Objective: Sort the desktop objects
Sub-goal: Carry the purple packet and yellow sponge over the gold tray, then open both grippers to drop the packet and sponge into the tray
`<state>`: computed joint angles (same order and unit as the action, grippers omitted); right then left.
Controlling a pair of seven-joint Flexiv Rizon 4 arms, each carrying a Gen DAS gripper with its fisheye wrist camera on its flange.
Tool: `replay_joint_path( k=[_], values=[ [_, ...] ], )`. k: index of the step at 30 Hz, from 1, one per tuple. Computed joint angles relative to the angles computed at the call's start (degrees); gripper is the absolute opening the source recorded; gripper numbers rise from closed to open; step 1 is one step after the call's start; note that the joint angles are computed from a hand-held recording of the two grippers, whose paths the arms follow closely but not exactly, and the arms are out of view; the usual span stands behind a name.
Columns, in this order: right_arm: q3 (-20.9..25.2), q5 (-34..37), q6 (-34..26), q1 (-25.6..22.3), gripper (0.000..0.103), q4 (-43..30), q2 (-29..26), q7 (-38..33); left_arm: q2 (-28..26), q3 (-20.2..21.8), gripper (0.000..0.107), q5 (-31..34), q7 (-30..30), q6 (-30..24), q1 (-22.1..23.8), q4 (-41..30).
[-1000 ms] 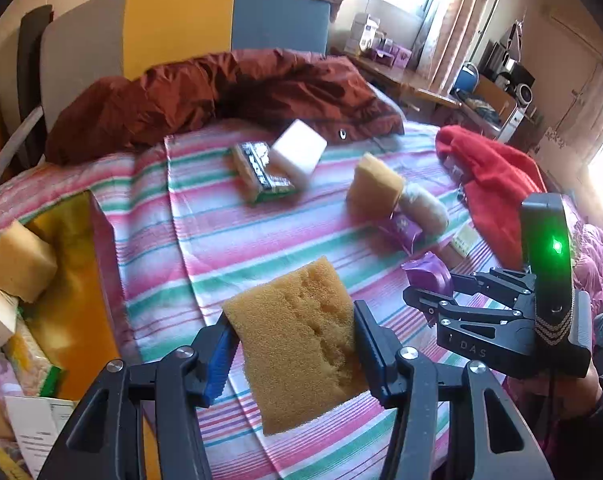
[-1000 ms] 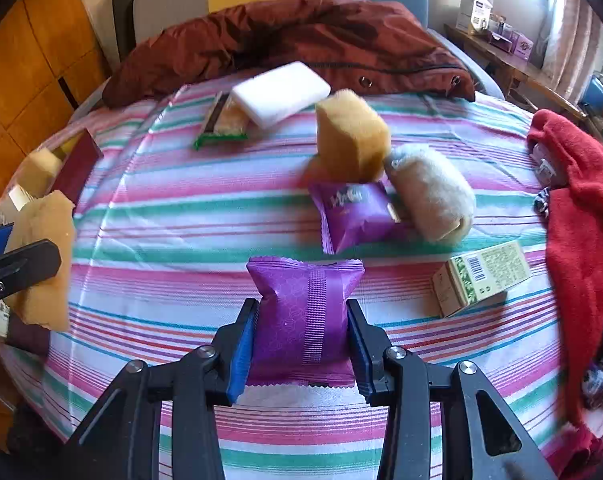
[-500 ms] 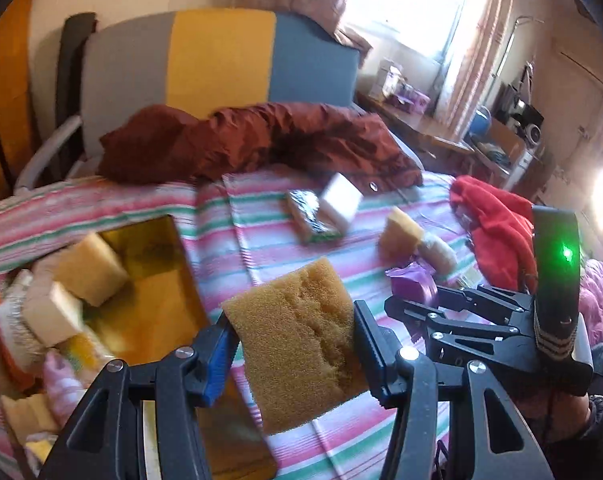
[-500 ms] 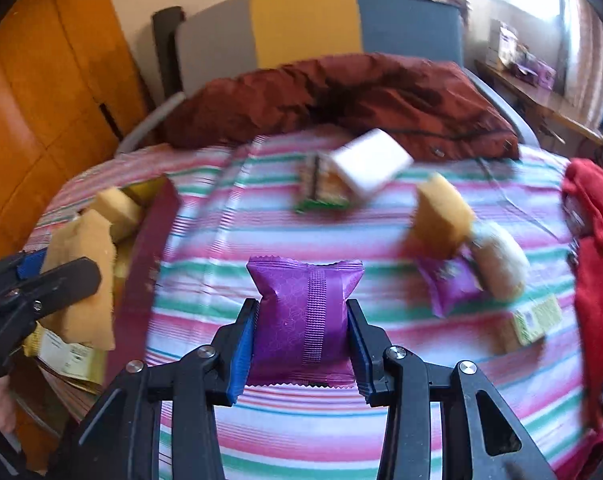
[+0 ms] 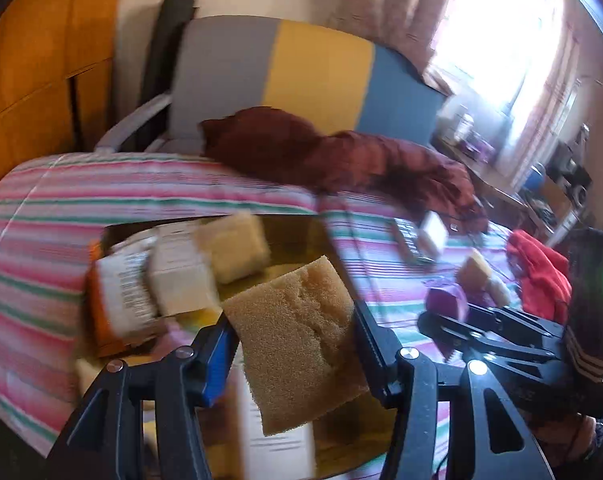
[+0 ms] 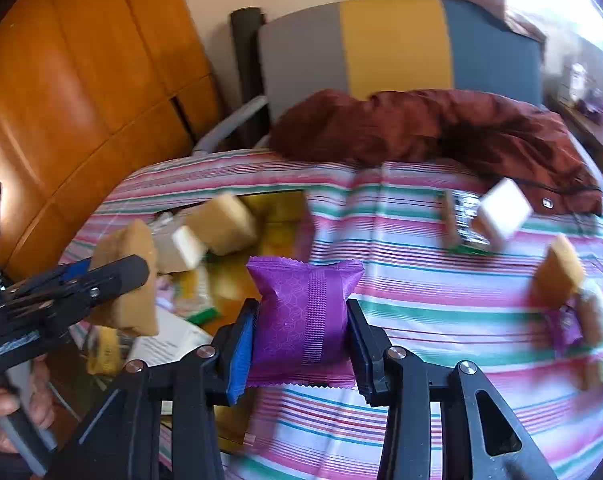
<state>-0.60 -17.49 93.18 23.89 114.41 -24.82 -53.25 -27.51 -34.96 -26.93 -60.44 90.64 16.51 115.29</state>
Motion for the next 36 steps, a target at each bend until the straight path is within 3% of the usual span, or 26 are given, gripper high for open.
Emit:
replay_joint_path(
  k=[5,8,10,18,25,30,32,34,36],
  values=[
    [3.4,-0.2,-1.3,-0.6,0.043,-2.9,-2.0,-1.6,-0.2,4.0,0.055,-0.1,-2.3,0.5,-0.3,0.4],
    [5.2,-0.2,-2.9,-0.8,0.043,-4.8,-3.4,-2.7,-0.7,9.5,0.055,1.4,-3.9,0.4,-3.6,-0.5],
    [5.9,-0.1,-3.9,-0.8,0.043,-6.2,-4.2,-3.2,-1.2,10.6,0.055,1.7,-4.5,0.2,-4.1,-0.7],
    [4.8,-0.4,-7.0,1.4,0.044,-11.6,-7.1,-2.5,-3.6,15.5,0.057,4.0,-7.3,0.0,-7.1,-3.5],
    [5.3,0.3,-6.1,1.3,0.065,-13.9,-8.7,-1.6,-3.8,18.7,0.063,5.3,-8.8,-0.4,-9.5,-4.2],
    [5.4,0.6,-6.4,1.4,0.067,-12.8,-8.3,-1.3,-3.0,22.5,0.064,7.1,-10.7,0.8,-12.3,-3.6],
    [2.9,0.0,-5.4,3.4,0.076,-11.1,-7.4,0.0,-2.7,23.8,0.065,8.3,-11.5,2.7,-13.4,-3.2],
    [0.9,-0.7,-3.8,4.9,0.095,-9.4,-6.6,1.2,-2.4,25.6,0.067,9.6,-12.3,3.5,-14.8,-3.1],
    [-1.2,-1.1,-2.4,6.6,0.097,-7.9,-5.9,2.5,-1.9,26.7,0.067,10.6,-13.0,4.2,-15.7,-3.0]
  ],
)
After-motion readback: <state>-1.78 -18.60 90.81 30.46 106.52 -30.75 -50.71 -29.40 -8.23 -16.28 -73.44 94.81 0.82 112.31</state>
